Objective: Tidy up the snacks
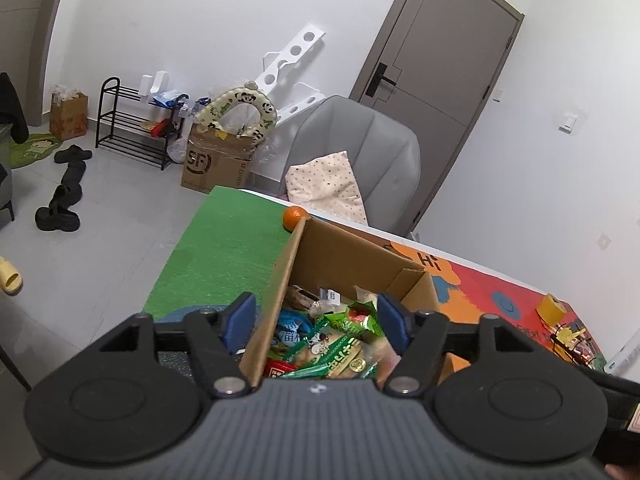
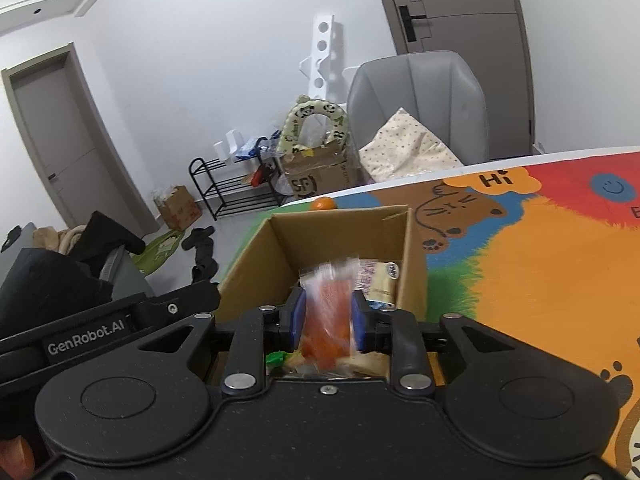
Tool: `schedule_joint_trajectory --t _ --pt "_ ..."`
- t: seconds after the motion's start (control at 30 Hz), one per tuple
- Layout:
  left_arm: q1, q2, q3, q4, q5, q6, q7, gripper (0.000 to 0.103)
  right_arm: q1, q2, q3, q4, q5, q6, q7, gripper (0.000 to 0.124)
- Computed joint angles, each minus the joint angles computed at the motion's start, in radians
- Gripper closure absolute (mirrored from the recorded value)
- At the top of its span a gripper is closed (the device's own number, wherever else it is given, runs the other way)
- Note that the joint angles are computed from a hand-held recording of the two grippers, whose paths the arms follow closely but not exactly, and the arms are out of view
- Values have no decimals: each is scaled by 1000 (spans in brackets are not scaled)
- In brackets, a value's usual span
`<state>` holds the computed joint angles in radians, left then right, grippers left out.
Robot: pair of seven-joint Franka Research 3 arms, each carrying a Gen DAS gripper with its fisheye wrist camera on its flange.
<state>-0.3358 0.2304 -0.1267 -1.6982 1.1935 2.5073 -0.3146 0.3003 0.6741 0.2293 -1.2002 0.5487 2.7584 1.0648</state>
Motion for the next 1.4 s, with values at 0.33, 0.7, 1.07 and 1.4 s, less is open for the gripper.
schedule_joint_trajectory --t 0.33,0.7,1.07,1.4 --pt "-30 20 -11 37 -8 -50 54 22 -41 -74 13 -113 46 67 -22 69" --pt "-82 44 -11 85 0 -95 87 13 -97 -161 38 -240 145 146 -103 39" --pt "-118 72 -19 118 7 -86 109 9 -125 -274 11 -402 181 233 -117 21" --pt "-156 75 -18 140 36 -69 179 8 -142 -342 -10 -489 201 269 -113 21"
